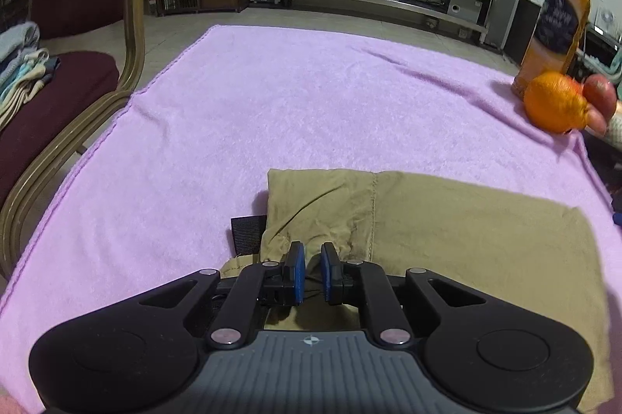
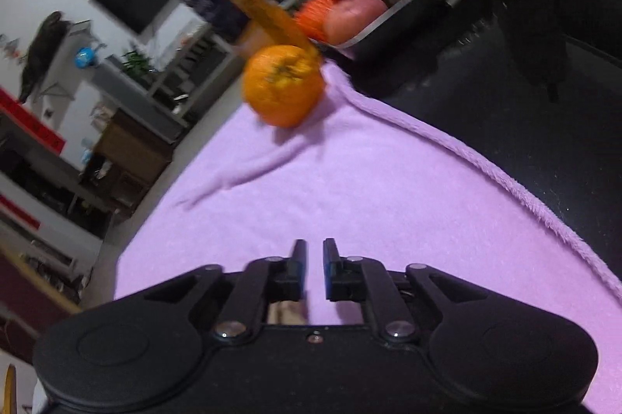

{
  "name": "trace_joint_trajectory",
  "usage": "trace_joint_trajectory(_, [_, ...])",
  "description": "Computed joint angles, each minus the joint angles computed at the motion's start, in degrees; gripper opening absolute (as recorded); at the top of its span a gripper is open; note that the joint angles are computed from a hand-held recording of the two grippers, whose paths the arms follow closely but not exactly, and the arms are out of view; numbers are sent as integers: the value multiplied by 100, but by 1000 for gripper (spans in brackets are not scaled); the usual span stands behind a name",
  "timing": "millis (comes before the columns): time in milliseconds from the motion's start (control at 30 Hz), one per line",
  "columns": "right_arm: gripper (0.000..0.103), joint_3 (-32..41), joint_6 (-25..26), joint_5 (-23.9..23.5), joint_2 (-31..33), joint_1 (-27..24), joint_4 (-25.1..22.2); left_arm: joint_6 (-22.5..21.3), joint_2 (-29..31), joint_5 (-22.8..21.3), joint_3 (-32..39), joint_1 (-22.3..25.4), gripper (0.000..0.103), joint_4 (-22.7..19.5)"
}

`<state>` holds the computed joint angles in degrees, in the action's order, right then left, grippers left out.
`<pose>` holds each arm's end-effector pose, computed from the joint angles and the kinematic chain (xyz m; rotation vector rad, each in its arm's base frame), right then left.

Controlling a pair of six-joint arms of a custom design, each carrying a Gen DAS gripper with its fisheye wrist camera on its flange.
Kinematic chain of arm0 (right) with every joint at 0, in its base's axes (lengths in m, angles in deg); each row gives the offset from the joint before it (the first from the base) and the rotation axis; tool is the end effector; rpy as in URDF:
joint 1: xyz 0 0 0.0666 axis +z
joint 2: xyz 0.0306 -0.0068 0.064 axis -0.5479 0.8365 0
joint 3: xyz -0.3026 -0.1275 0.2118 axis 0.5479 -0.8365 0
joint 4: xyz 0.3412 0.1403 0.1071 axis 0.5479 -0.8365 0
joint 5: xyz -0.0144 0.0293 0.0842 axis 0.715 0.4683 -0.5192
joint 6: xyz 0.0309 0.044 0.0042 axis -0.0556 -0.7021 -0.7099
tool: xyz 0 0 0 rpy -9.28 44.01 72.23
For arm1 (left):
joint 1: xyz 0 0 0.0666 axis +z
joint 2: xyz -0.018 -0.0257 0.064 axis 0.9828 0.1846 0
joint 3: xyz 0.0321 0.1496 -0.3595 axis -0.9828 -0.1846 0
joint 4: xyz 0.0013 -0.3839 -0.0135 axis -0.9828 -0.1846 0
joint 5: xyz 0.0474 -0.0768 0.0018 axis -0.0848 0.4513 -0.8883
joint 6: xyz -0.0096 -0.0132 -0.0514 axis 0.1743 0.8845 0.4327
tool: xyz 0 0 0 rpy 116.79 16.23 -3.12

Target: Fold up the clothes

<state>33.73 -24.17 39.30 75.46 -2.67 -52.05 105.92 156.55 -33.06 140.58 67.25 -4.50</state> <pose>0.4988 0.2900 0.2721 0.5812 2.2087 0.7443 0.4322 -0.0847 0.3191 -0.3569 2.3481 -0.0180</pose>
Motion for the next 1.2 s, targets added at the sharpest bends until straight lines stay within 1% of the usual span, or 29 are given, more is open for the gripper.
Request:
trace_joint_trajectory(33, [26,-121,-10,-69,-116,37,123,105,-162,151,-59,60,12,31])
trace_joint_trajectory(67, [29,-233,-34,-114,-217,77,241,170,-306,207,-121,123,12,95])
trace_joint_trajectory(167, [30,-565,-309,-204,-385,186,699,387,-594,193,-238,324,12,278])
trace_joint_trajectory(233, [30,-704,-571,-320,-387,237,1046,668,-580,406,-198,518,12,309])
trace_joint_trajectory(300, [30,-692,-759,-410,-297,307,1322,907,-397,660,-56,613,11,353])
trace_joint_trajectory(333, [30,-588,-779,-461,-200,351,1402,994,-269,739,40,615,11,393])
trace_joint_trajectory(367, [30,-482,-799,-514,-102,394,1480,972,-116,781,173,572,11,411])
trace_joint_trajectory(400, [30,-345,-810,-577,12,442,1532,856,50,788,310,495,11,426])
trace_joint_trajectory(500, [30,300,-776,-842,524,604,1485,571,483,661,603,227,11,468])
trace_joint_trajectory(567, [30,741,-705,-1003,915,698,1455,500,781,655,759,165,13,423])
trace_joint_trajectory(633, [30,1119,-700,-1250,1320,731,1396,511,1030,455,845,156,13,368])
trace_joint_trajectory(667, [26,1277,-717,-1322,1496,734,1274,550,1115,363,869,172,15,338])
trace_joint_trajectory(700, [20,1349,-724,-1314,1620,729,1212,633,1138,340,847,204,14,350])
trace_joint_trajectory(733, [0,1285,-781,-1315,1676,703,1346,730,1145,339,812,239,13,376])
trace_joint_trajectory(800, [0,968,-1055,-1366,1673,611,1882,986,1089,286,743,319,13,387])
trace_joint_trajectory(833, [0,797,-1117,-1233,1585,575,2015,1112,1047,260,718,376,13,375])
trace_joint_trajectory(867, [0,671,-1083,-912,1467,556,1914,1259,1014,111,717,405,13,296])
trace_joint_trajectory(900, [0,560,-970,-356,1316,541,1619,1390,1006,-187,754,427,12,91])
trace_joint_trajectory(933, [0,363,-1074,-113,1190,453,1612,1522,1012,-518,807,452,10,-155])
trace_joint_trajectory(967, [0,125,-1335,-64,1069,341,1742,1717,1013,-690,837,528,9,-423])
trace_joint_trajectory(1000, [0,-53,-1600,130,905,264,1601,1909,948,-674,762,643,8,-510])
trace_joint_trajectory(1033, [4,-214,-1818,361,725,193,1392,2053,857,-573,707,754,9,-606])
trace_joint_trajectory(1067, [8,-383,-1950,576,522,131,1197,2125,768,-524,696,827,8,-749])
trace_joint_trajectory(1133, [20,-783,-2126,548,136,8,1194,1881,442,-680,547,841,8,-710])
trace_joint_trajectory(1167, [21,-947,-2116,491,-38,1,1212,1659,264,-745,484,812,8,-665])
trace_joint_trajectory(1200, [21,-1049,-2046,434,-191,35,1167,1413,68,-704,398,777,9,-574])
